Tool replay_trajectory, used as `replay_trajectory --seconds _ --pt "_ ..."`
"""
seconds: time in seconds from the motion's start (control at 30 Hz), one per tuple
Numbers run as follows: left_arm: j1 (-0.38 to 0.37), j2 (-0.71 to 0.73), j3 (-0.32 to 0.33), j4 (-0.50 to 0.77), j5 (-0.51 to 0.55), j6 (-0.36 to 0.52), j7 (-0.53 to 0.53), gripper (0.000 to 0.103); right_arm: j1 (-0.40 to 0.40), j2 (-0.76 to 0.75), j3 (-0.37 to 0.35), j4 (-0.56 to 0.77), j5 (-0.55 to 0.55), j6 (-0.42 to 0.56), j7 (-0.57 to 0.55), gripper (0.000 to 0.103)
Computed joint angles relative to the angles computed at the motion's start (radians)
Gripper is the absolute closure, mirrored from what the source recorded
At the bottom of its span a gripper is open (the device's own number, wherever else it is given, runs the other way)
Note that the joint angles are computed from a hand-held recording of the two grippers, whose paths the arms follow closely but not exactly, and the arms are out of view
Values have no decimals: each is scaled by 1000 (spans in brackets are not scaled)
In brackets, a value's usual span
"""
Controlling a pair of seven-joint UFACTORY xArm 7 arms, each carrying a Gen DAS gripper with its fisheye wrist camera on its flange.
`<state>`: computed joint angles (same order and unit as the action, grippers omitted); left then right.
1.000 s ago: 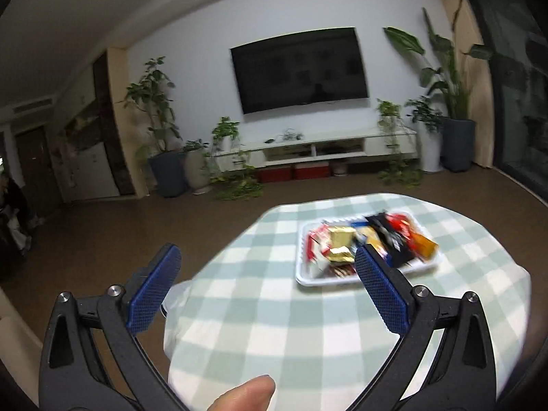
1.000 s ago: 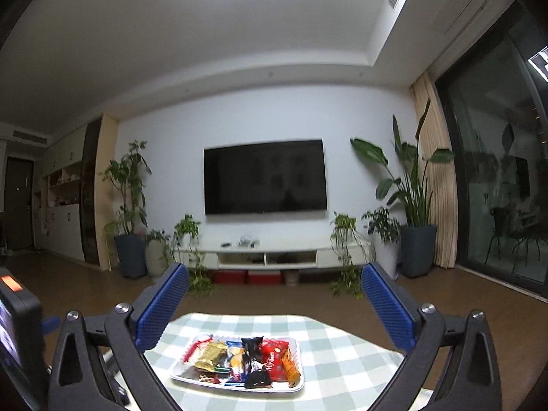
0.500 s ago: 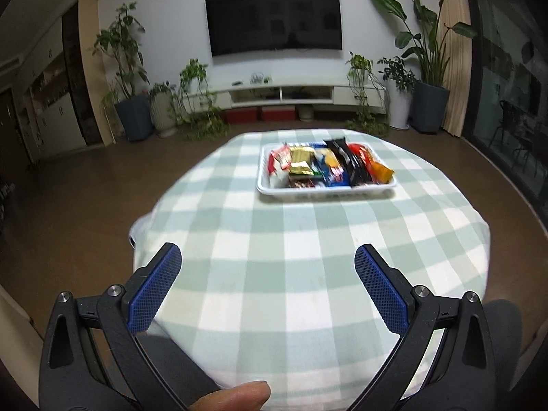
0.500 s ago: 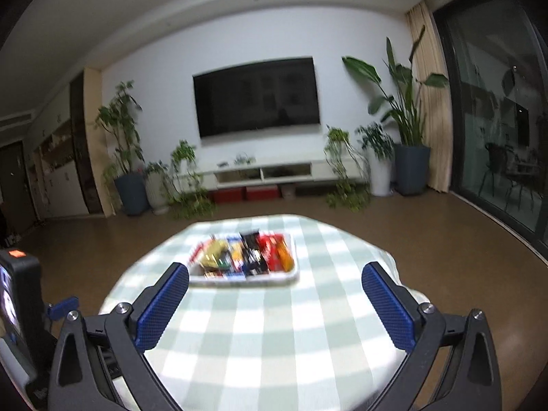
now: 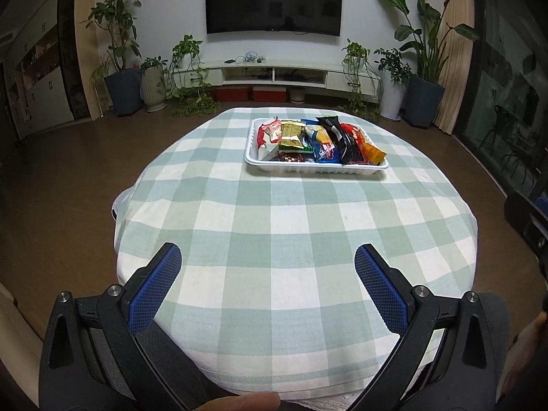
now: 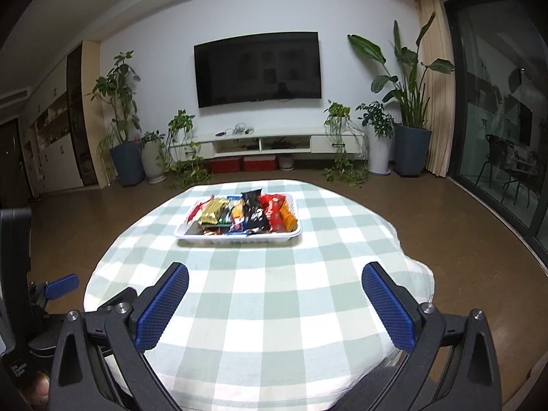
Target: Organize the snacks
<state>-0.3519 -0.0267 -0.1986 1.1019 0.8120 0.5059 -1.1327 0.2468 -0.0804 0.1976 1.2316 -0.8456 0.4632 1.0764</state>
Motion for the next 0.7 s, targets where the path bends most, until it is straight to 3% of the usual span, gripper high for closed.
replay_trajectory --seconds 0.7 --pt "17 2 10 -23 -18 -23 0 0 43 27 -6 25 69 60 -86 0"
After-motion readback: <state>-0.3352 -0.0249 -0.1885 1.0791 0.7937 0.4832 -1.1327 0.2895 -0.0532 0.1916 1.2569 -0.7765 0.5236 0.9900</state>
